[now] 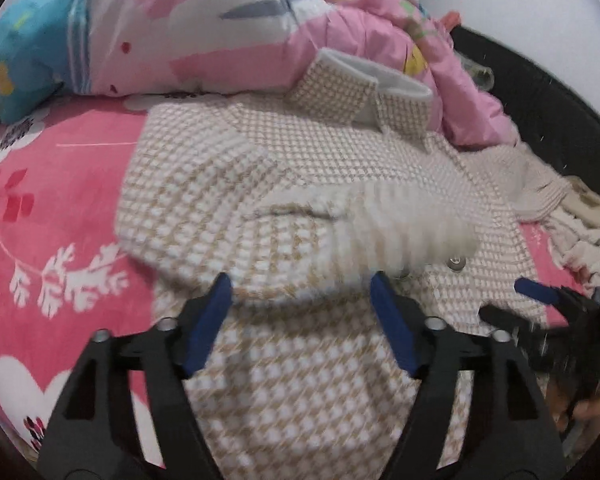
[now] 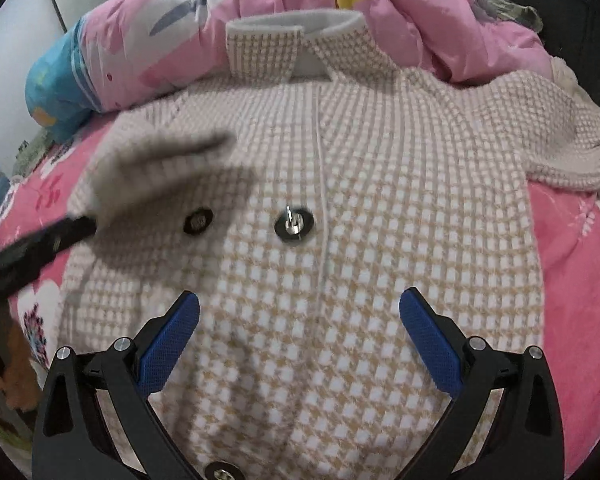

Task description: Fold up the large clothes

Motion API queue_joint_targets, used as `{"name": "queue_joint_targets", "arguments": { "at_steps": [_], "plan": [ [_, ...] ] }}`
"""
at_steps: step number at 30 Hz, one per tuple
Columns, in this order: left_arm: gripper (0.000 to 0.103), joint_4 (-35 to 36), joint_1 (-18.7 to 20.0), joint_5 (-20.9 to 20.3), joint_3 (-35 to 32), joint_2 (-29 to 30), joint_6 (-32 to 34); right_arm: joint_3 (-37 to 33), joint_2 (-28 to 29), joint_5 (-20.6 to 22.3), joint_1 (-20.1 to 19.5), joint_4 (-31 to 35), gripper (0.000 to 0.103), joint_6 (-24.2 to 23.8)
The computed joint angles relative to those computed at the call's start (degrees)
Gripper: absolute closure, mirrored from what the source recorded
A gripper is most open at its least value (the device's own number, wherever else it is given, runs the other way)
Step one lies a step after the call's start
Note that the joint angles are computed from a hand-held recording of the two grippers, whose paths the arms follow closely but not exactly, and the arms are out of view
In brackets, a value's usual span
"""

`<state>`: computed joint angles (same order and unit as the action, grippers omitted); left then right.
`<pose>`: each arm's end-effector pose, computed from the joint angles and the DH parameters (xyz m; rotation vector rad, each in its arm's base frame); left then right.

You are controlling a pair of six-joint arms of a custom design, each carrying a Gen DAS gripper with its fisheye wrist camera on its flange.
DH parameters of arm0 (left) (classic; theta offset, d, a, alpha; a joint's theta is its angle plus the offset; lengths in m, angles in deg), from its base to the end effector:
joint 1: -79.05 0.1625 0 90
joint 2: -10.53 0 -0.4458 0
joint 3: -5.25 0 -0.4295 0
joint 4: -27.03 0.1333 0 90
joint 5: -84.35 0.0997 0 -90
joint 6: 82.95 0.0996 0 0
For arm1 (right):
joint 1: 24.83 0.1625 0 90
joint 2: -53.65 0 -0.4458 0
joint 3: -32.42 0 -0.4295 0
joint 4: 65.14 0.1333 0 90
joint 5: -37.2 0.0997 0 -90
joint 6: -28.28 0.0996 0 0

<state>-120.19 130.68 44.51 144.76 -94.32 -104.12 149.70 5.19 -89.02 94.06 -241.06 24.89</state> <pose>-0.0563 -0.4090 0.3285 0.1368 2.3967 -0.9692 0.3404 -0.4629 0.0482 0.5849 -2.4694 0.5546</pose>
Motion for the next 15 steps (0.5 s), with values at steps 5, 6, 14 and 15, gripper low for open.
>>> {"name": "queue_joint_targets", "arguments": {
  "at_steps": [5,6,14,15],
  "plan": [
    [0.027,-5.2,-0.5,-2.9,3.7,-7.3,2.6,-2.7,-1.1,2.4,1.1,0.7,0.005,-0.4],
    [0.026,-6.1,-0.5,-3.0,4.1,-7.9,2.6,-3.2,-1.3,3.5,1.1,1.0,0.005,-0.4],
    [0.026,1.7,0.6,4.7,4.6,-7.6,-4.6,-10.1,1.1,25.1,-3.6,15.0,0.006,7.5],
    [0.026,3.1,1.4,5.2,4.1,-5.9,-5.4,-10.8,1.9,26.9,-4.2,16.6,0.011,8.4]
  ]
}}
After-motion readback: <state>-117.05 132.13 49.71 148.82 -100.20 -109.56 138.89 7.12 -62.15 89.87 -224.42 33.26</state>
